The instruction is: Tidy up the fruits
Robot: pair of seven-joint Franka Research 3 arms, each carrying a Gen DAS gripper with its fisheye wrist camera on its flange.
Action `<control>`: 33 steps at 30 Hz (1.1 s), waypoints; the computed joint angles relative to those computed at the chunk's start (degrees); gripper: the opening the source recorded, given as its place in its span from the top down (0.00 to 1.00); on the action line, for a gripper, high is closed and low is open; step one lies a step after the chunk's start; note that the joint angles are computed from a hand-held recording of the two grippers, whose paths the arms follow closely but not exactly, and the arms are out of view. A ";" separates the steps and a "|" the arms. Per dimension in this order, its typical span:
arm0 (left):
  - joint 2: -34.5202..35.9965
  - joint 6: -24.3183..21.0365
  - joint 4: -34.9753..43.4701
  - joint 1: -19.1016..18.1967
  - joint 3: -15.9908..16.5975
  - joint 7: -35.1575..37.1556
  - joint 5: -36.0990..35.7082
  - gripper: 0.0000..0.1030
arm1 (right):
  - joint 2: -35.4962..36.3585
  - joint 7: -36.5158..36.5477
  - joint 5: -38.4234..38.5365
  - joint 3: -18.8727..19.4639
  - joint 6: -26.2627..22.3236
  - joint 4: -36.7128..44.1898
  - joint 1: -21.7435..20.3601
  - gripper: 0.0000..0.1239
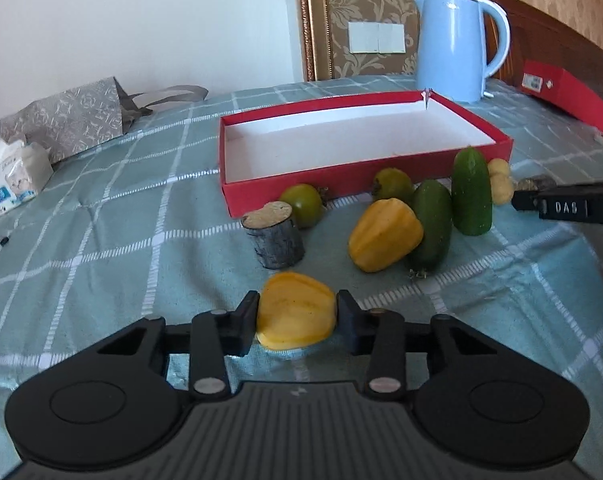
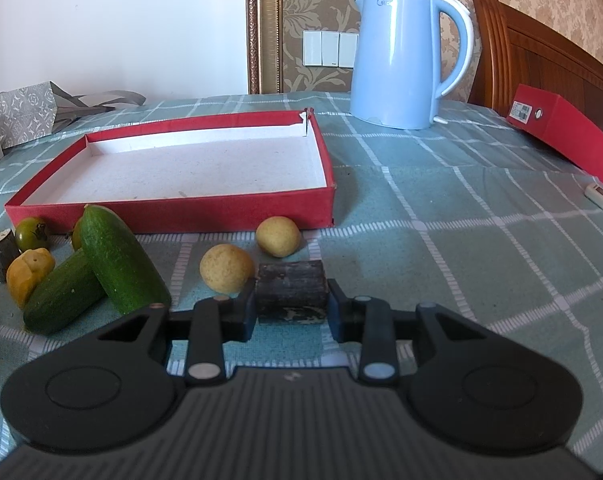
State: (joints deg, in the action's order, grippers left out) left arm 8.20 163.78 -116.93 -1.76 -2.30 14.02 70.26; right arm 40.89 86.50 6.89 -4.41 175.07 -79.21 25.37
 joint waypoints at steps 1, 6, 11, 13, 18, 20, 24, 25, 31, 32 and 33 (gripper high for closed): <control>-0.11 0.43 -0.15 0.12 0.13 -0.67 0.00 0.62 | 0.01 -0.07 0.02 0.04 -0.03 0.03 -0.07 0.74; -0.57 0.28 -0.25 -0.08 0.22 -4.07 3.14 0.63 | -0.02 -0.37 0.41 0.62 0.00 0.02 -0.50 0.74; -1.02 0.82 1.83 0.44 0.02 -5.27 6.08 0.63 | -0.02 -0.47 0.54 0.57 -0.03 0.06 -0.45 0.74; -0.26 0.75 3.99 0.67 0.02 -4.30 6.16 0.63 | 0.01 -0.46 0.42 0.32 -0.09 0.10 -0.29 0.74; 5.54 1.68 12.90 1.48 0.47 2.85 -1.68 0.63 | -0.01 -0.40 0.38 0.26 -0.08 0.07 -0.22 0.74; 9.12 1.06 17.64 1.18 0.99 6.64 -6.23 0.63 | 0.02 -0.36 0.33 0.17 -0.12 0.12 -0.15 0.74; 18.07 -1.97 28.76 2.77 -0.96 18.64 -19.98 0.63 | 0.01 -0.27 0.20 0.01 -0.12 0.09 -0.05 0.74; 20.45 -2.93 31.68 3.54 -1.98 21.97 -23.56 0.63 | 0.01 -0.26 0.19 0.01 -0.12 0.09 -0.05 0.74; 29.93 -8.74 43.93 3.03 -1.94 31.43 -34.02 0.63 | 0.00 -0.07 -0.07 -0.34 -0.13 0.07 0.20 0.74; 30.90 -9.25 45.22 2.66 -1.48 32.21 -35.12 0.63 | -0.01 -0.05 -0.11 -0.37 -0.13 0.05 0.21 0.74; 31.78 -9.76 46.38 2.32 -1.06 33.05 -36.23 0.63 | -0.01 -0.04 -0.12 -0.36 -0.13 0.05 0.20 0.74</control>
State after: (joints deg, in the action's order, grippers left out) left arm 39.98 154.02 -70.55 0.56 -3.37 47.06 34.03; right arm 40.87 86.47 6.76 -4.76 174.93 -79.16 25.57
